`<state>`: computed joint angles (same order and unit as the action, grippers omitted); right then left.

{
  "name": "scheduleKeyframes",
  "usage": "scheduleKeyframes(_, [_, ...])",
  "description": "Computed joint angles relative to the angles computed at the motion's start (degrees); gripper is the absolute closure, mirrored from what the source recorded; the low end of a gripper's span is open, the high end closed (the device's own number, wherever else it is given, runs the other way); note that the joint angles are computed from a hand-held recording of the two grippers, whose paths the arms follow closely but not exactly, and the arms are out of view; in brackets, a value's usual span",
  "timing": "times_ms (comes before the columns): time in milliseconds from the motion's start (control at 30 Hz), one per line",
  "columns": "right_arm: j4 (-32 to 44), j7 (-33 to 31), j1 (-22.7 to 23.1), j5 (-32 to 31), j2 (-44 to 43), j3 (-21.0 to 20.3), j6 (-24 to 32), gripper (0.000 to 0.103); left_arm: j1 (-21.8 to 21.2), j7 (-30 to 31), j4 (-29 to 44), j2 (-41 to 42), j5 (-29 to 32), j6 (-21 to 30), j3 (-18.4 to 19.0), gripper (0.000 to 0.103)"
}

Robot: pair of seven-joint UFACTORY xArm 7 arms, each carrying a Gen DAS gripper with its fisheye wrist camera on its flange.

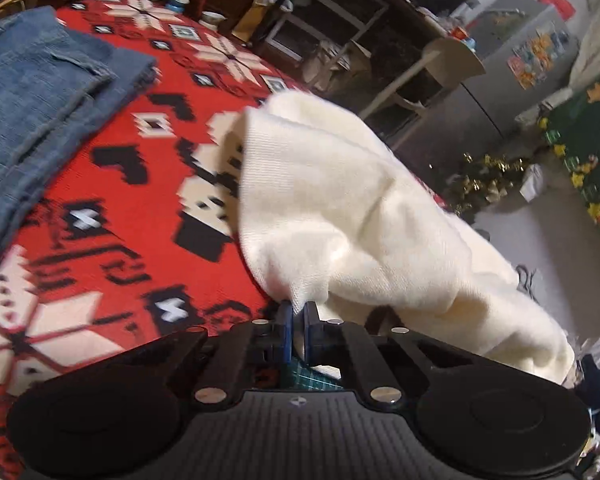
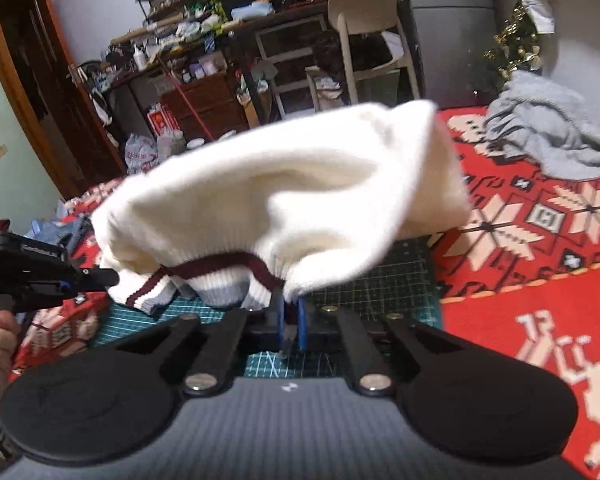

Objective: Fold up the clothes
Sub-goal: 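Grasp the maroon-trimmed hem with both grippers and lay the vest flat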

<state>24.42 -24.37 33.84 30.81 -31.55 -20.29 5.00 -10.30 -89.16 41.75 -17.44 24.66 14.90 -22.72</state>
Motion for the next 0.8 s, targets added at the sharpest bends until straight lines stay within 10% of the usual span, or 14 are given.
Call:
scheduleKeyframes(400, [-8.33,7.58,-20.39,-6.06,-21.55,5.22,17.16,0.097,-9.41,19.02,-6.45,-15.93,-16.03,11.71,6.10,0.099])
scheduleKeyframes(800, [-13.21,5.99,-23.49,-9.56,-25.63,6.63,20.19,0.089,-11.98,21.57,-5.68,-13.65,-21.41,18.32,3.96,0.077])
